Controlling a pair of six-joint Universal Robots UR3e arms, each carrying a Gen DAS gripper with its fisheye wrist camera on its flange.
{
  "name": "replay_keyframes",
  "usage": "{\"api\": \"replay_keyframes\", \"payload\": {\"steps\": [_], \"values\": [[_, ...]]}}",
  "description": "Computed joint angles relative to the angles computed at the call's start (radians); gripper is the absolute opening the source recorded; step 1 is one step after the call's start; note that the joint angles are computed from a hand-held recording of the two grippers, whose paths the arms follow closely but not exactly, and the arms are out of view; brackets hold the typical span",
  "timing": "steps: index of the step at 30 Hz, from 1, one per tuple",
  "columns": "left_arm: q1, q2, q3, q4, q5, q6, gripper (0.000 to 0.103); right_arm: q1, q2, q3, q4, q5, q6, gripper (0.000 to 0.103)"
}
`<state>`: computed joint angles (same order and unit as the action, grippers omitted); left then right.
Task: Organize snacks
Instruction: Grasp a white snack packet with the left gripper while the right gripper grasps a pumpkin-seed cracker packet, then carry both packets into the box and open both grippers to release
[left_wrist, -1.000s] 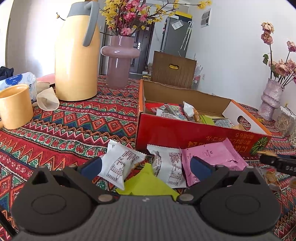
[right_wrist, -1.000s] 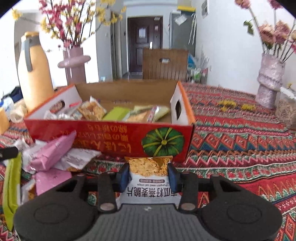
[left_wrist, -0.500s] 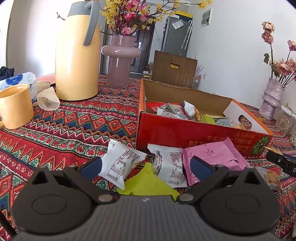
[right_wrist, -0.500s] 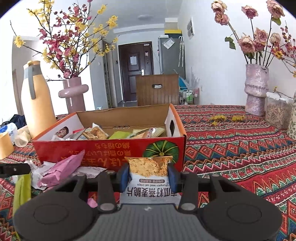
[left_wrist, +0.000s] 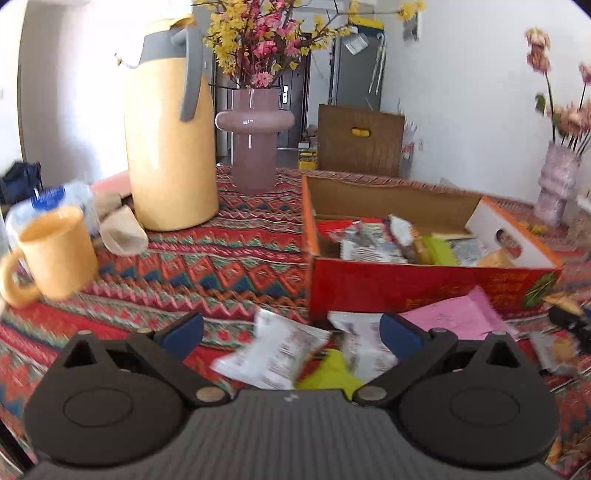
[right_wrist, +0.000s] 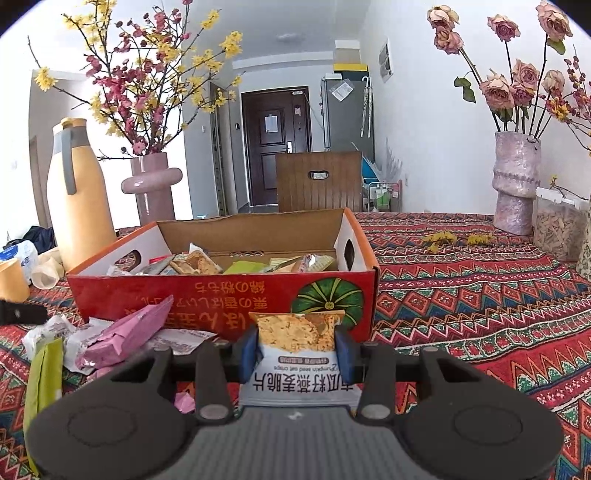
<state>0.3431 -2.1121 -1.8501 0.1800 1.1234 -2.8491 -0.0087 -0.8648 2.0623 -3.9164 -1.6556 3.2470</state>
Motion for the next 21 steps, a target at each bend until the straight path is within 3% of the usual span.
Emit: {"api": "replay_keyframes", "payload": {"steps": [5, 9, 12, 14, 18, 21], "values": [[-0.039, -0.065, 0.166, -0.165, 0.099, 0.087, 0.103, -0.004, 0.001, 0.006, -0.016, 0.009, 0.004, 0.042], [-0.043, -0.126, 0.262, -0.271, 0.107, 0.110, 0.098, -0.005, 0.003, 0.007, -0.022, 0.011, 0.004, 0.042], [-0.044, -0.172, 0.312, -0.324, 0.100, 0.106, 0.080, -0.005, 0.003, 0.008, -0.023, 0.012, 0.005, 0.042], [-0.033, -0.195, 0.319, -0.306, 0.067, 0.090, 0.076, -0.004, 0.004, 0.007, -0.023, 0.010, 0.006, 0.042], [-0.013, -0.198, 0.305, -0.287, 0.004, 0.095, 0.055, -0.001, 0.005, 0.005, -0.021, 0.007, 0.003, 0.042], [-0.012, -0.194, 0.285, -0.265, -0.015, 0.109, 0.047, 0.003, 0.007, 0.001, -0.017, 0.004, 0.002, 0.042]]}}
